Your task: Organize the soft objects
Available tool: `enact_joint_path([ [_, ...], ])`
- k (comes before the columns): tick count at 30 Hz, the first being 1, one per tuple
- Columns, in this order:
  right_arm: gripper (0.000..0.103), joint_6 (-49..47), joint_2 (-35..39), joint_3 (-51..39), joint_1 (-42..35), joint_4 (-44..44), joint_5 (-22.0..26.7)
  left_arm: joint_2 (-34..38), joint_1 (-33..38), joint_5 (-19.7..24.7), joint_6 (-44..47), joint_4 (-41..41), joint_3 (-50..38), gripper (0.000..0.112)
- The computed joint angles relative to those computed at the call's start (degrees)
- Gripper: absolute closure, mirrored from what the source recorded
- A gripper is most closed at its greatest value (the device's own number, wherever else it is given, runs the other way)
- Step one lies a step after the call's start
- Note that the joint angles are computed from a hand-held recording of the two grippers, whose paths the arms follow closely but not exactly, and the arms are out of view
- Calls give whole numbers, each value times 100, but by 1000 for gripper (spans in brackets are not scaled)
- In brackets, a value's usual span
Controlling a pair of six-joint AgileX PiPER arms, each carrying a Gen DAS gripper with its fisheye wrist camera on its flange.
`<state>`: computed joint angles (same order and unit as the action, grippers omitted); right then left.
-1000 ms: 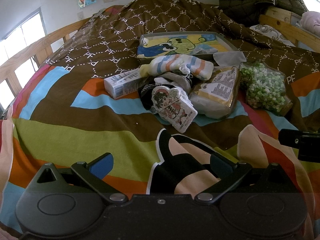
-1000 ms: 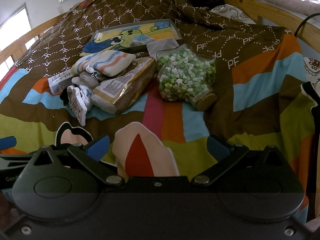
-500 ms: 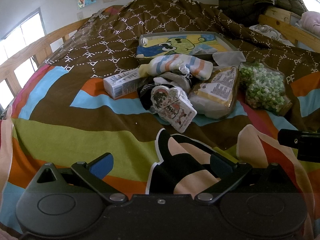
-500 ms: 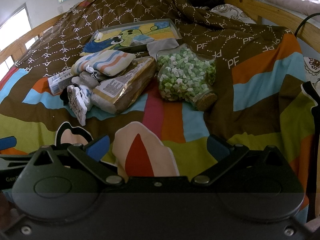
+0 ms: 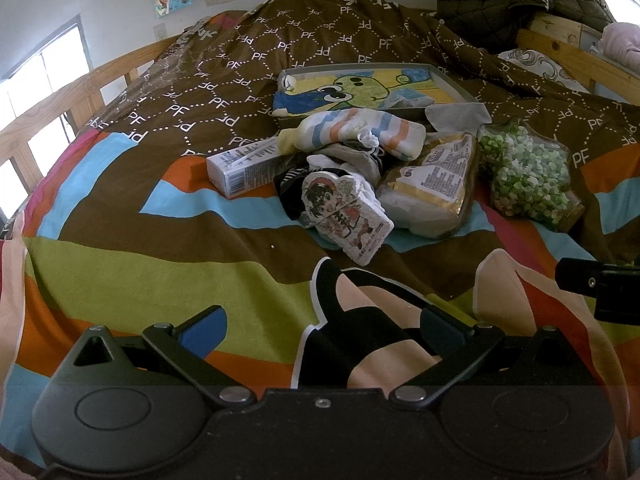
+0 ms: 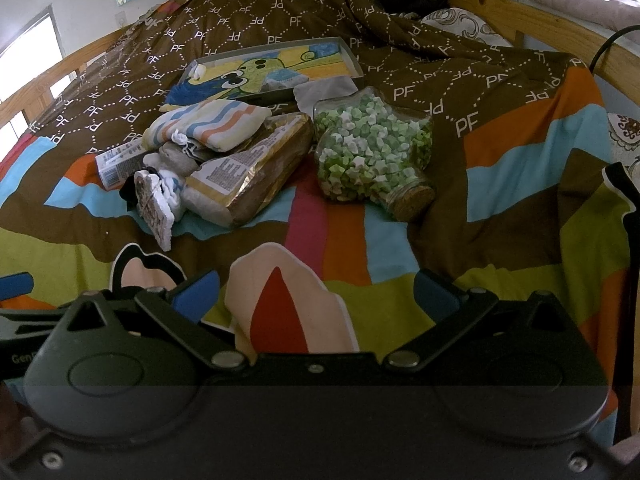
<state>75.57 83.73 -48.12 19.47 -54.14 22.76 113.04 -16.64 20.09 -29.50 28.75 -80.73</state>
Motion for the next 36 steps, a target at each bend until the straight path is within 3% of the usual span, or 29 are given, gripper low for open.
enact_joint_path([
  [25,1,21,3,6,-10,-26,-18,-1,2,0,22,-26,-1,10],
  [36,1,1040,-163,219,136,-1089,86,-28,30,110,3,-84,-68,10],
])
